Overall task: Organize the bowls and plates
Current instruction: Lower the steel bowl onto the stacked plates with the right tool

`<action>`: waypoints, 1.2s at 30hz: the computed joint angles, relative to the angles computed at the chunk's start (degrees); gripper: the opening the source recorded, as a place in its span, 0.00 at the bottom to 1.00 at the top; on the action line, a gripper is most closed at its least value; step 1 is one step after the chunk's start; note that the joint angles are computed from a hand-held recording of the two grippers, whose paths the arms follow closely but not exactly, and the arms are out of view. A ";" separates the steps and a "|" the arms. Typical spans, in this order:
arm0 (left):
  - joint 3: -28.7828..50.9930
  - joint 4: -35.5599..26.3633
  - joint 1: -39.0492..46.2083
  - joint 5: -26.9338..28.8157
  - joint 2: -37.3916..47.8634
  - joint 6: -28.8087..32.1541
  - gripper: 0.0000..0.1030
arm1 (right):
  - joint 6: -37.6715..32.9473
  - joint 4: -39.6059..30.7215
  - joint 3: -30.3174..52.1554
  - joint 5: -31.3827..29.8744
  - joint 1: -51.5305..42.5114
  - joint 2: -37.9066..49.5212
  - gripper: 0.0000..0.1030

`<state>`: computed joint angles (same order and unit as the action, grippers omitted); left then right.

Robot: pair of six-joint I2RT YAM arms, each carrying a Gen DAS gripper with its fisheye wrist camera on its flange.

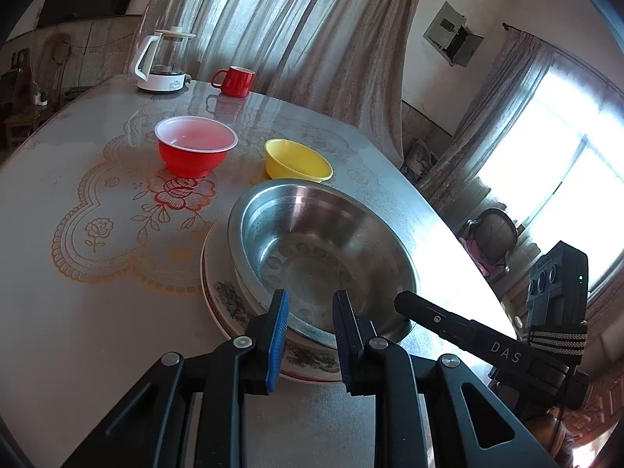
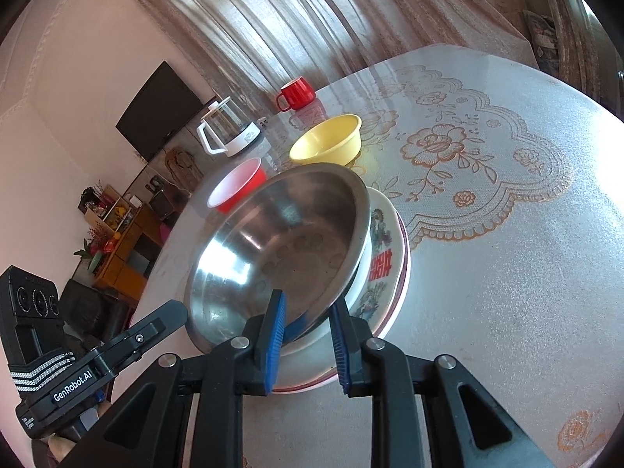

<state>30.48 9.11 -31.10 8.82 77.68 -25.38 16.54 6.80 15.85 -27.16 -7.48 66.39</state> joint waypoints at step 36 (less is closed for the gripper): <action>1.51 -4.32 -3.88 -12.75 -0.43 3.11 0.31 | -3.45 -6.51 0.22 5.97 -1.74 -8.30 0.25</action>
<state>31.99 4.80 -34.98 -3.93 77.26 -22.27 13.10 0.30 16.07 -21.19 -9.22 58.09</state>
